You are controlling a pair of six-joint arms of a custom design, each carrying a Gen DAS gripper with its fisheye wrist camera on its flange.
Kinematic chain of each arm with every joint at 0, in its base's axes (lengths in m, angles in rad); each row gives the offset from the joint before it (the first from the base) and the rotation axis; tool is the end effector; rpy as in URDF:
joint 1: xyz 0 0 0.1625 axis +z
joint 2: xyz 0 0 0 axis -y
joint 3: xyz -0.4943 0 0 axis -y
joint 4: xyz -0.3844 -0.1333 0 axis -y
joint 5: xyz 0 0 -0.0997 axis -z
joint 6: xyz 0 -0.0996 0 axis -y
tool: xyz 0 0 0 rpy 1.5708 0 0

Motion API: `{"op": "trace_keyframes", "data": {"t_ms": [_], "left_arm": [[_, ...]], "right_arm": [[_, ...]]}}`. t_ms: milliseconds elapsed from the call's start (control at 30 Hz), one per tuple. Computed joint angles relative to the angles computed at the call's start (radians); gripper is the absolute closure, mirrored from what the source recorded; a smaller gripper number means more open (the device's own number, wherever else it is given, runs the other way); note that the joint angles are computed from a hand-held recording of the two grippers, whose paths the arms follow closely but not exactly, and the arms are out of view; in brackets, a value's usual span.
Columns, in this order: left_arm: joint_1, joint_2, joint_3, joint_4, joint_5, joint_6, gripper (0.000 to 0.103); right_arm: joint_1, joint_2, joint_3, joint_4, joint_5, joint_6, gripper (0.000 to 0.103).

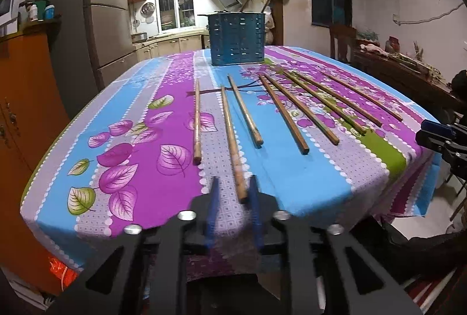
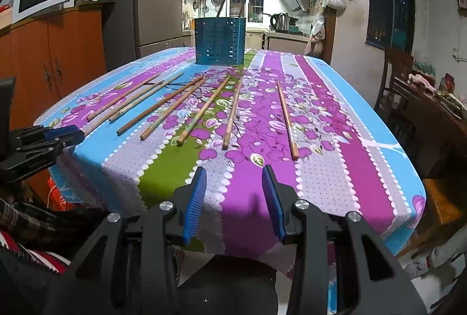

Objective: Organize utensils
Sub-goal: 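Lower the left tool onto another chopstick and close it while the right tool grasps one, then lift the left tool's chopstick over the blue holder while the right tool carries its chopstick there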

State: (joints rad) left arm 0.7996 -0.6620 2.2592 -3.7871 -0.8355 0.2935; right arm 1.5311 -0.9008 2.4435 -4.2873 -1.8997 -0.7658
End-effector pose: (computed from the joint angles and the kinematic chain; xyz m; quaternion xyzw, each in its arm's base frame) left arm -0.2076 -0.5007 0.0798 0.3568 0.8214 -0.3572 0.2654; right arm 0.0835 -0.4469 0.2212 0.2070 -0.8001 0.4492 0.3395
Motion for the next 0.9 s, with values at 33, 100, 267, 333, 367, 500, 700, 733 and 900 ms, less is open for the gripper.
{"op": "trace_keyframes", "data": {"t_ms": [33,100,267,333,367,500,700,733,900], "left_arm": [[0.000,0.001,-0.001,-0.004,0.004,0.000,0.092],[0.002,0.002,-0.001,-0.013,0.006,0.001,0.094],[0.000,0.011,-0.002,-0.033,0.015,0.012,0.095],[-0.001,0.012,-0.002,-0.033,0.015,0.015,0.095],[-0.002,0.013,-0.002,-0.035,0.017,0.020,0.095],[-0.002,0.013,-0.004,-0.032,0.018,0.031,0.095],[-0.002,0.014,-0.005,-0.036,0.019,0.036,0.095],[-0.002,0.015,-0.004,-0.037,0.019,0.037,0.095],[-0.002,0.016,-0.006,-0.038,0.021,0.038,0.095]], "right_arm": [[0.000,0.002,-0.001,-0.001,0.005,-0.005,0.066],[0.001,0.005,-0.006,0.005,0.010,-0.009,0.069],[0.007,0.023,-0.049,0.008,0.013,-0.021,0.076],[0.009,0.035,-0.082,0.020,0.004,-0.026,0.077],[0.008,0.037,-0.096,0.031,0.003,-0.021,0.077],[0.004,0.044,-0.135,0.078,-0.010,-0.018,0.081],[-0.008,0.051,-0.167,0.116,-0.014,-0.003,0.085],[-0.009,0.050,-0.168,0.119,-0.011,-0.003,0.085],[-0.024,0.040,-0.163,0.144,0.033,0.036,0.093]]}}
